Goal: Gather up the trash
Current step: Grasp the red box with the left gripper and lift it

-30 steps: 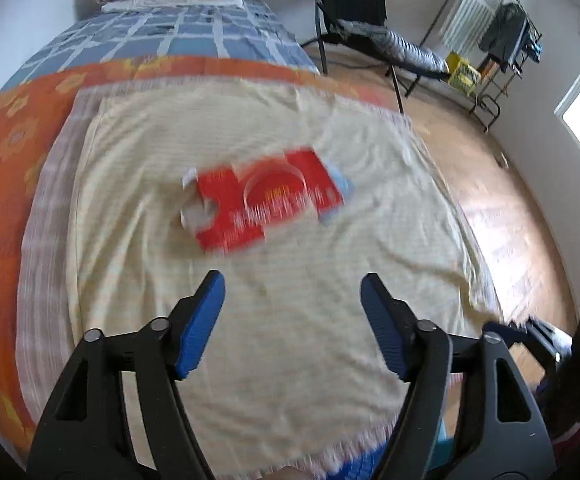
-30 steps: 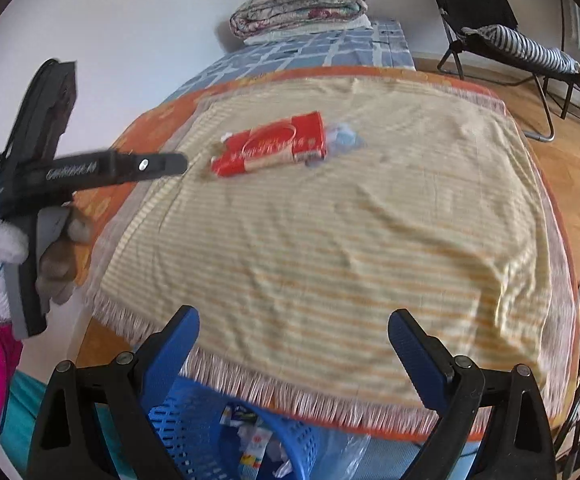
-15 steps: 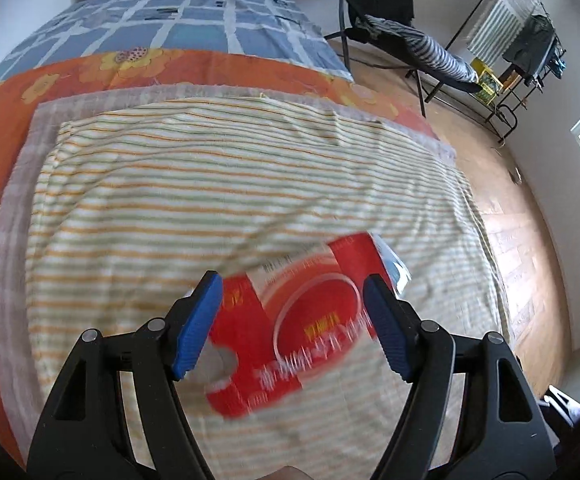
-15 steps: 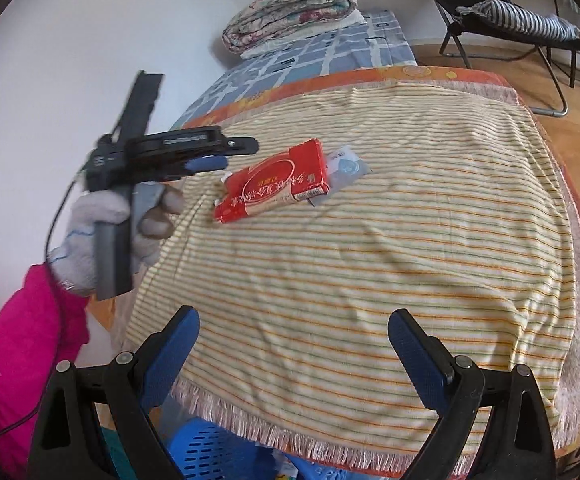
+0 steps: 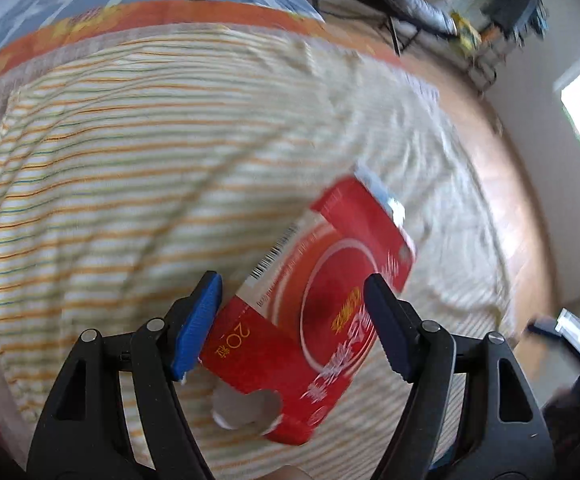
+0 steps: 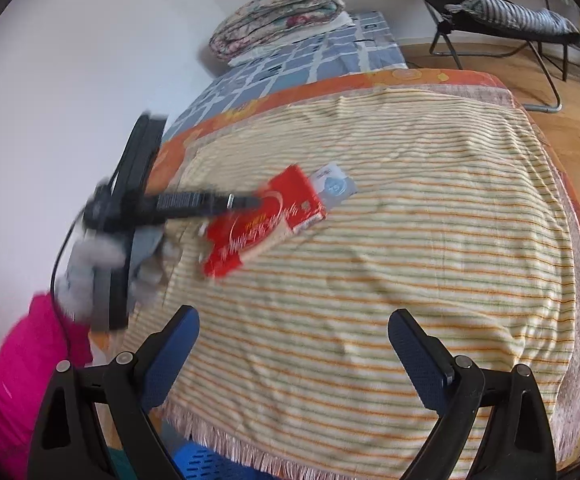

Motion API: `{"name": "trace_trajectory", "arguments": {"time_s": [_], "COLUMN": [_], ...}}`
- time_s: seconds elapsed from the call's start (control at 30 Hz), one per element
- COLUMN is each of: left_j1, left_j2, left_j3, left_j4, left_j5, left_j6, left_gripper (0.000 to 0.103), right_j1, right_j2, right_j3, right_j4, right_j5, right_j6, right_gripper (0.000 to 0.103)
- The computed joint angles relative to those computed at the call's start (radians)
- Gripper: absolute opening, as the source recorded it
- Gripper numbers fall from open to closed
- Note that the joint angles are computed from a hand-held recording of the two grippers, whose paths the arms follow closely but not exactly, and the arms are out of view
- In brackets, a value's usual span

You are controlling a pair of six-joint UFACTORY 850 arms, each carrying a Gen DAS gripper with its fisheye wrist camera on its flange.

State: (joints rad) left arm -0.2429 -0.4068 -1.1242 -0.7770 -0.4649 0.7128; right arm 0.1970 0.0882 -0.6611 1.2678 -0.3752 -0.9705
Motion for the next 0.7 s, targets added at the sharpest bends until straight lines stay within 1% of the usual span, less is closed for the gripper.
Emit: {"name": "trace_trajectory", "arguments": {"time_s": [0.13,0.2,0.27,0.3,0.4,0.53,0.6,0.67,0.7], "left_j1": [-0.081,-0.114,-0.150,-0.169,-0.198,-0.219,-0.229,-0.241,-0.244], "left_j2": [0.045,0.054,0.059,0.058,0.055,0.043,0.035,0.025,0.024], "left_j3": [0.048,0.059,0.065,0.065,0.065,0.063,0.060,0.060,0.064], "left_j4": [0.237,0.347,0.514,0.604,0.756,0.910,0.995,1.113,1.147], "left_j5": [0.085,0.108,0.131,0.138,0.143,0.144,0.137,0.134,0.145], "left_j6": [-0.134,-0.205,-0.339,-0.412,-0.552,-0.722,-0.813,-0.923,-0.957], "left_gripper": [0.079,0.080,0.088,0.089,0.091,0.095,0.095,0.095,0.095], "right_j1": [-0.025,-0.034,-0.040,-0.041,-0.051,-0.080,-0.090,-0.102,-0.105], "right_j2": [-0.002,0.001,0.003,0.004,0.002,-0.017,-0.039,-0.068,-0.084], "right_j3": [-0.007,-0.006,-0.004,-0.004,-0.005,-0.012,-0.025,-0.042,-0.053], "right_j4": [0.044,0.063,0.070,0.068,0.060,0.097,0.117,0.166,0.182], "right_j5": [0.003,0.002,0.000,0.003,0.007,-0.008,-0.015,-0.036,-0.046], "right_j6": [-0.006,-0.010,-0.009,-0.006,0.002,-0.018,-0.017,-0.028,-0.031], "right_gripper": [0.097,0.097,0.097,0.097,0.097,0.097,0.097,0.097,0.096]}}
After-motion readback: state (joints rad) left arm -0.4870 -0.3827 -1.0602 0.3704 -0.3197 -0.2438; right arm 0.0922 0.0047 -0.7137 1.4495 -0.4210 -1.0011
